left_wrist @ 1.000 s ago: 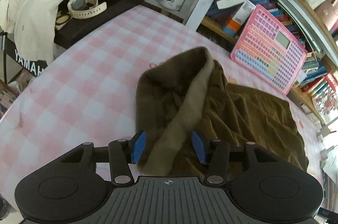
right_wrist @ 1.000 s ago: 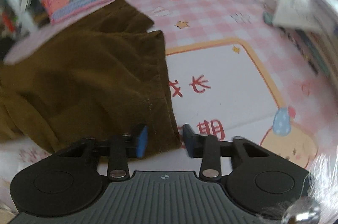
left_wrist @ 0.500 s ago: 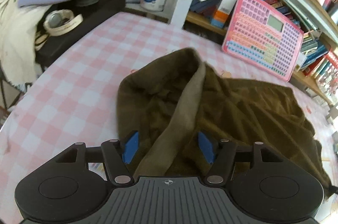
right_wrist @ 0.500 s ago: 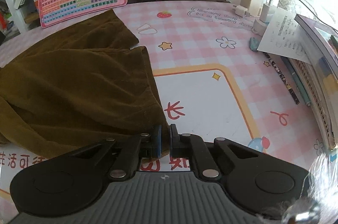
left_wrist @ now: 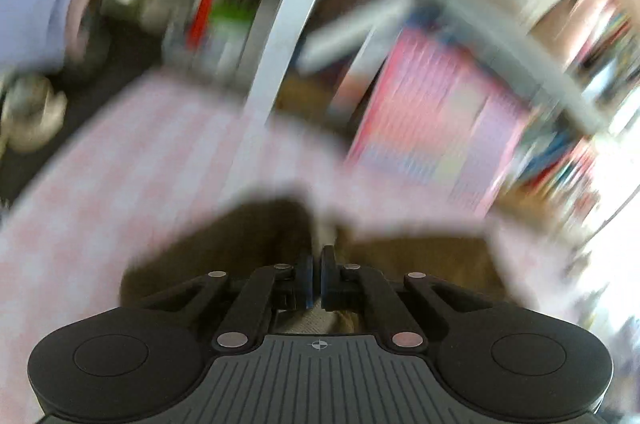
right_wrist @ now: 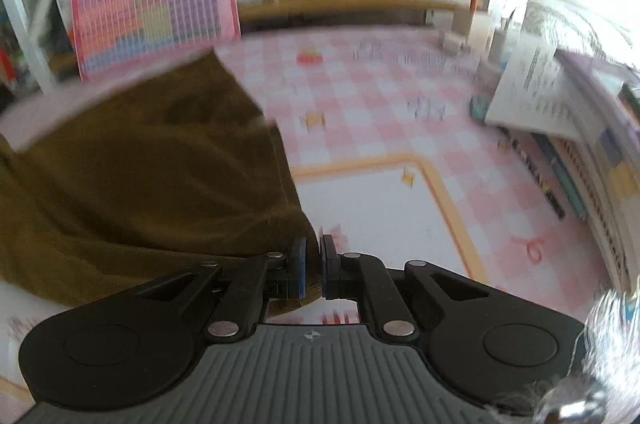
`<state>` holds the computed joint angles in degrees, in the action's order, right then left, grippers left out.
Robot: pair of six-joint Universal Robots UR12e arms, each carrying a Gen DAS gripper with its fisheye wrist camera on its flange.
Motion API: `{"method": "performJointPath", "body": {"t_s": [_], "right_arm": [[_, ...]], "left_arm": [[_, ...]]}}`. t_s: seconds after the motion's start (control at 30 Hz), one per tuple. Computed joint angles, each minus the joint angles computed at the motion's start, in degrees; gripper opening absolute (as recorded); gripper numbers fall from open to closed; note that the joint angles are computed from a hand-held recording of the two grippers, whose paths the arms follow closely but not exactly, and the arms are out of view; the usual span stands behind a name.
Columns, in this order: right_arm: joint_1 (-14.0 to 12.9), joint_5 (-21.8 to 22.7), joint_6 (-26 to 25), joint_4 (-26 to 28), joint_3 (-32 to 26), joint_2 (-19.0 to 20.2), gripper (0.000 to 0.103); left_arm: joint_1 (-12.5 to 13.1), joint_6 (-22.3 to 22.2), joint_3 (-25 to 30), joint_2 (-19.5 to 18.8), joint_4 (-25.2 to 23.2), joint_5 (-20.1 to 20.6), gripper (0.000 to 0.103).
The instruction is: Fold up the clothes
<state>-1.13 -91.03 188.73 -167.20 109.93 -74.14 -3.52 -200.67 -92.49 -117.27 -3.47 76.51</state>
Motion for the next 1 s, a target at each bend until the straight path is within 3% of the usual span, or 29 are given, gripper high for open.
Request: {"method": "performJointPath", "body": {"t_s": [0.1,0.13,0.2,0.3,0.4,0.47,0.53,0.63,0.7,0.77,0.9,1.0], "right_arm": [[-1.8,5.7,-0.9,-0.1,1.1,-2.2,0.006],[-2.3,7.1,-2.0,1.3,1.6,-3.0,0.006],[-3.3,8.0,-4.1,5.4,2.5,-4.2,0.006],[-4.3,6.9,-4.4,10.9,3.2,-4.4,0.006],[-4.7,7.8,-5.6,13.3,3.0,-3.9,0.006],[-4.4,7.5,-8.6,14.3,2.3,-3.7,0.006],[-4.5,7.7,-10.2,15.4,1.7,-3.4,0.006],[-4.6,7.8,-11.9,16.3,1.4,-3.4,0.006],[-4.7,7.8,-12.1,16.2,1.6,-3.6,0.006],[-4.9,8.0,-12.3,15.9,1.9,-3.8,0.006],[-5.1,8.3,-11.7,15.3,2.2,-3.8,0.007],[-5.1,8.4,-10.9,14.5,2.7,-4.0,0.007]], "left_arm": [[0.9,2.1,-5.2,4.1,13.5,-5.7,0.002],[1.3,3.3,-7.7,5.9,15.7,-7.2,0.002],[2.0,5.2,-13.6,10.0,15.4,-8.5,0.002],[3.0,3.8,-22.0,14.8,7.1,-5.7,0.004],[2.3,-5.9,-26.1,16.1,-1.3,3.1,0.000],[1.8,-12.6,-27.9,16.9,-0.8,6.9,0.004],[1.9,-16.9,-29.3,17.9,1.1,6.1,0.015],[1.2,-23.1,-29.6,18.7,-0.7,6.0,0.048],[1.1,-28.3,-29.8,18.2,-0.4,4.3,0.050],[0.8,-32.7,-29.7,17.7,-0.7,3.4,0.065],[-0.5,-35.7,-27.1,16.2,-6.8,7.2,0.064],[-0.9,-37.1,-25.8,14.9,-7.2,9.1,0.059]]}}
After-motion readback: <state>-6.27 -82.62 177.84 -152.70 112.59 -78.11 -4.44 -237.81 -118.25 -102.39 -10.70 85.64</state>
